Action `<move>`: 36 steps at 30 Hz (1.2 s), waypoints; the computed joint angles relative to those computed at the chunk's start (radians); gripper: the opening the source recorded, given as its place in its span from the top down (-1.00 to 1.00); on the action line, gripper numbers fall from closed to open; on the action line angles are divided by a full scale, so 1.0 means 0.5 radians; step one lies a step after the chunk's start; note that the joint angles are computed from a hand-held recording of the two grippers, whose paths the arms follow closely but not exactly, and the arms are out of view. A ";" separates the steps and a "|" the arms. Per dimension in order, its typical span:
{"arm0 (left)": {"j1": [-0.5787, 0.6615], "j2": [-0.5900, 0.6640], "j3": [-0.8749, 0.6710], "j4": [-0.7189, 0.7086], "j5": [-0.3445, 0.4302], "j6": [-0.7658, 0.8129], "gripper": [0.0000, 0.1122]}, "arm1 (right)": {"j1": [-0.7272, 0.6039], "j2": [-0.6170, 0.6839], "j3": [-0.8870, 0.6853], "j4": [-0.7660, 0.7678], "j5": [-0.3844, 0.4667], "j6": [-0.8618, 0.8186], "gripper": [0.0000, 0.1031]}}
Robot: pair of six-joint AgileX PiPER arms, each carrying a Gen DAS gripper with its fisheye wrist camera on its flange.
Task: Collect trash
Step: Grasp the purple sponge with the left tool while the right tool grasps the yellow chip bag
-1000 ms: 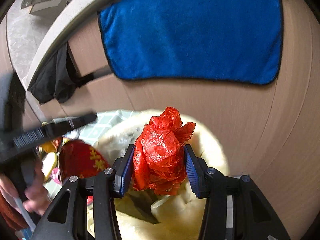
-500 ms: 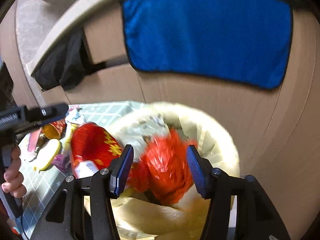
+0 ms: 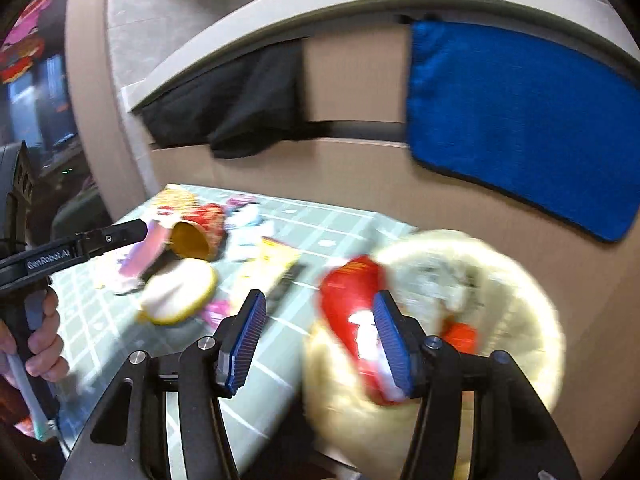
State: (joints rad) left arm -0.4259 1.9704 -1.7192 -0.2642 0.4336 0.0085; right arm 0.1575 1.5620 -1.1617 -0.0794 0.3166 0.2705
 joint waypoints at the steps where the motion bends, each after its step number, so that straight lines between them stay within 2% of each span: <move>1: 0.038 -0.040 0.072 0.028 -0.051 -0.018 0.26 | 0.024 0.032 -0.025 0.080 -0.008 -0.063 -0.03; 4: 0.164 -0.092 0.193 0.004 -0.095 0.006 0.26 | 0.107 0.200 -0.181 0.400 0.029 -0.344 -0.03; 9: 0.406 -0.044 0.220 -0.464 0.096 0.402 0.26 | 0.202 0.526 -0.506 0.207 0.153 -0.099 0.00; 11: 0.449 -0.036 0.249 -0.560 0.117 0.490 0.26 | 0.203 0.643 -0.635 0.084 0.226 0.038 0.00; 16: 0.514 -0.030 0.330 -0.822 0.156 0.757 0.26 | 0.139 0.906 -0.965 0.254 0.461 -0.099 0.00; 19: 0.521 -0.015 0.304 -0.906 0.186 0.836 0.26 | 0.114 1.043 -1.154 0.322 0.614 -0.150 0.12; 22: 0.512 -0.016 0.274 -0.959 0.159 0.946 0.26 | 0.106 1.086 -1.188 0.430 0.634 -0.239 0.37; 27: 0.526 0.094 0.044 -0.944 0.130 0.963 0.26 | 0.116 1.041 -1.102 0.517 0.587 -0.324 0.42; 29: 0.571 0.249 -0.208 -0.925 0.264 0.838 0.26 | 0.118 0.996 -1.025 0.576 0.559 -0.372 0.42; 34: 0.657 0.770 -1.050 -0.773 0.836 0.369 0.26 | 0.133 0.884 -0.836 0.644 0.475 -0.435 0.41; 36: 0.685 0.898 -1.210 -0.832 0.972 0.291 0.26 | 0.135 0.849 -0.778 0.667 0.447 -0.460 0.41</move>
